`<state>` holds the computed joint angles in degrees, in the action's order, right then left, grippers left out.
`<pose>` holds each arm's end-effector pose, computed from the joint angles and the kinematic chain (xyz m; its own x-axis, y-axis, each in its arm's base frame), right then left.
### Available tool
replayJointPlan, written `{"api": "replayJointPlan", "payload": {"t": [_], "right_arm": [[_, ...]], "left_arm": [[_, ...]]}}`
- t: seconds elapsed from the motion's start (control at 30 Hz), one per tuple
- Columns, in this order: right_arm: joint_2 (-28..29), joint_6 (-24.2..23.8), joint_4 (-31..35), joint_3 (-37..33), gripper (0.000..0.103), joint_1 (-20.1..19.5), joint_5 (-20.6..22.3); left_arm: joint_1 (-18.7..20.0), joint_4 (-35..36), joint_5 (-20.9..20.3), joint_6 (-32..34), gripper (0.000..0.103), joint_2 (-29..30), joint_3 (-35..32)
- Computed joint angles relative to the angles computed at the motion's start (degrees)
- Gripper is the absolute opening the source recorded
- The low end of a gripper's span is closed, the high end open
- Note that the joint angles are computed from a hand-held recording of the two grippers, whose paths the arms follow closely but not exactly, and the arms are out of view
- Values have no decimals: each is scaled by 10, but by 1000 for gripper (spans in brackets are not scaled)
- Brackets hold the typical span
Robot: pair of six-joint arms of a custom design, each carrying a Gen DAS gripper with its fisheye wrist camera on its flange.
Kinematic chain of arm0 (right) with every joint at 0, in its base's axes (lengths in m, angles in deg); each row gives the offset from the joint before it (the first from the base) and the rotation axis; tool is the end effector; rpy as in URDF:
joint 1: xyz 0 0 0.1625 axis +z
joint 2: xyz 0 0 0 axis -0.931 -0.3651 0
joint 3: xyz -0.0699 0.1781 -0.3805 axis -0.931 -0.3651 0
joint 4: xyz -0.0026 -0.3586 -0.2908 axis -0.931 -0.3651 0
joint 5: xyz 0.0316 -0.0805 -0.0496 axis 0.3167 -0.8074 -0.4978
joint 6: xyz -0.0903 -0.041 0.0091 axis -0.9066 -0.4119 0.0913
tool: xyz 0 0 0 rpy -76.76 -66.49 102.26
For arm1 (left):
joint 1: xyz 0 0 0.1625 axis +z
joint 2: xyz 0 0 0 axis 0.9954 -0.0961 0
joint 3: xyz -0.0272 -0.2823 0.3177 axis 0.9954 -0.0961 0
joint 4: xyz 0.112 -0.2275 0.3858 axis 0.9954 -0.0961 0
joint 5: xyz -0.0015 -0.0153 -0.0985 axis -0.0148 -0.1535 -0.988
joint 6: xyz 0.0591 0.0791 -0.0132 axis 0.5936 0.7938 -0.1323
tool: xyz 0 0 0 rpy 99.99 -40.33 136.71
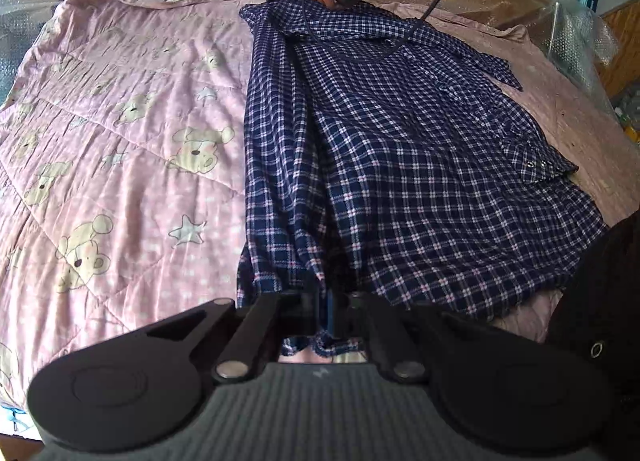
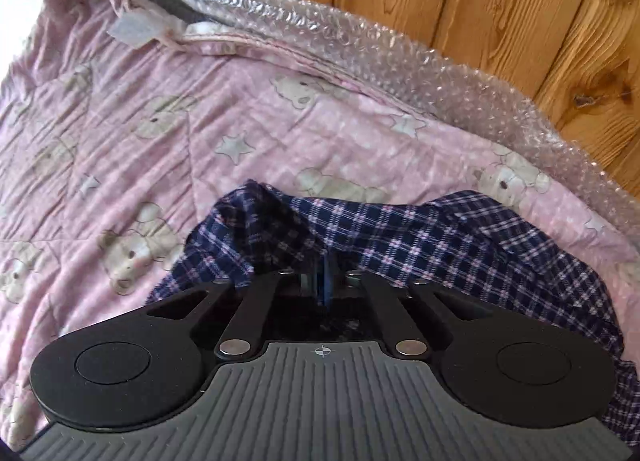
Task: Fold clothes
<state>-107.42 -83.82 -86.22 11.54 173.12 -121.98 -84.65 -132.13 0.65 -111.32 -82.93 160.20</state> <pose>0.2592 -0.7130 0.1438 -0.6154 -0.3202 0.7202 -0.6160 0.7654 -0.1861 -0.1959 -0.1850 0.2375 -0.7235 0.3490 -0.5956 0.5794 0.7761 -0.2491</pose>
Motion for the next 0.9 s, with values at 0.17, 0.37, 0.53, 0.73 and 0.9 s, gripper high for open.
{"api": "replayJointPlan", "payload": {"t": [0.17,0.37,0.53,0.73,0.9], "right_arm": [[-132,36,-69,139,21,15,123],[-307,78,71,314,41,75,249],[-369,196,76,437,50,92,289],[-403,238,150,515,11,141,209],[-521,304,127,554,51,157,187]], "left_arm": [[-38,86,8,-103,16,-30,-39],[-89,170,-8,-213,29,-79,-53],[-55,100,-14,-97,28,-19,-25],[-47,76,-41,-58,26,-8,-28],[-51,149,-5,-154,50,-120,-50]]}}
